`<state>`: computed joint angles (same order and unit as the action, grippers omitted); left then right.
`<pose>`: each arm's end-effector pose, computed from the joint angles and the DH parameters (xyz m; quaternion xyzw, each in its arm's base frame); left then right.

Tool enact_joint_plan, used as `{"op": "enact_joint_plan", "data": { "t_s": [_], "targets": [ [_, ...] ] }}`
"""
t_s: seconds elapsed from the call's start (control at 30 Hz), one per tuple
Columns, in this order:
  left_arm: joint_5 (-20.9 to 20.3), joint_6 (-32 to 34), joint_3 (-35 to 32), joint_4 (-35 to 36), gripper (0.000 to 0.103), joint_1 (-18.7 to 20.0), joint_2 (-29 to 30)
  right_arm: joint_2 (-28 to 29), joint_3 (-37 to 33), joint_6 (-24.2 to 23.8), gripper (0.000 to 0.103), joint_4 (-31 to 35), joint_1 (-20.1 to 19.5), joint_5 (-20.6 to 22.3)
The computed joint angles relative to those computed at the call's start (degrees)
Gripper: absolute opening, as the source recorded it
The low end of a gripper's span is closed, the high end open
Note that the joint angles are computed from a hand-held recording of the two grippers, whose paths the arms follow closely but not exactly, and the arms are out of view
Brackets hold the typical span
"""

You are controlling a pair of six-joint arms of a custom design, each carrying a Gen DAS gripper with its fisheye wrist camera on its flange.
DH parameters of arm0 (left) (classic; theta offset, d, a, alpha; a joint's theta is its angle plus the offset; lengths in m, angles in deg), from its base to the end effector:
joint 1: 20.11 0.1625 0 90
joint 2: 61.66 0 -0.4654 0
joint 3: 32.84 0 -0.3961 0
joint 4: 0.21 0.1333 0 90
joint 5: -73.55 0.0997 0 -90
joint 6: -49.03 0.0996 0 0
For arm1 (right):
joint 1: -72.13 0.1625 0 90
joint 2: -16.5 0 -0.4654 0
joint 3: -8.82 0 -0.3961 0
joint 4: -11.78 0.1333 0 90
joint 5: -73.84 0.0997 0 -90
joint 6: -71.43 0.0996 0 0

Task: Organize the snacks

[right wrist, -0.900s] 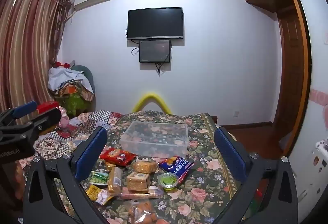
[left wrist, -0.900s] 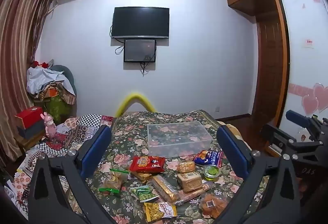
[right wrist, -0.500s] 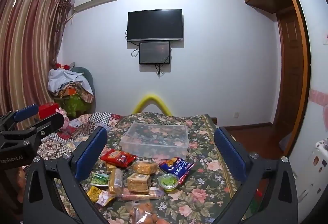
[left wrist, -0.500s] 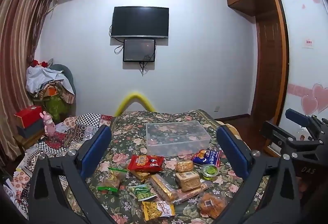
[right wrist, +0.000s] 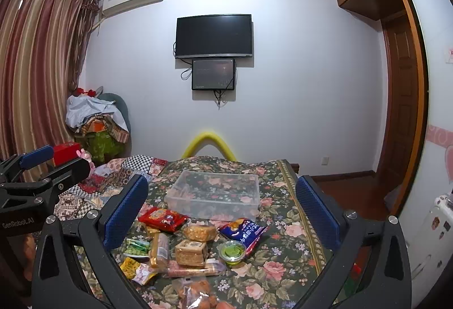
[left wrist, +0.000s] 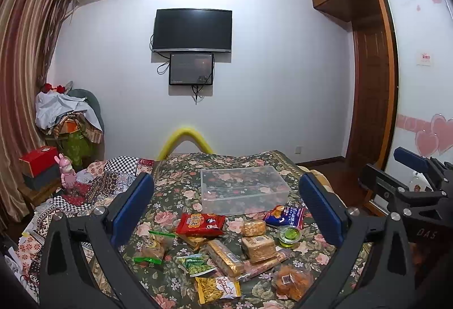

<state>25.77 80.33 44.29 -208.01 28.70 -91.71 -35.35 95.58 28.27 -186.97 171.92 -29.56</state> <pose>-0.3598 -0.7152 0.1752 0.2817 0.7368 -0.5632 0.2461 0.2333 -0.7037 0.3706 0.2912 -0.7420 0.5447 0.2606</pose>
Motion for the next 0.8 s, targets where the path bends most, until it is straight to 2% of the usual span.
{"op": "enact_joint_plan", "data": {
  "t_s": [0.8],
  "targets": [
    [0.2, 1.1, 0.0, -0.6, 0.103, -0.2, 0.3, -0.1, 0.2, 1.0, 0.103, -0.2, 0.2, 0.0]
  ]
}}
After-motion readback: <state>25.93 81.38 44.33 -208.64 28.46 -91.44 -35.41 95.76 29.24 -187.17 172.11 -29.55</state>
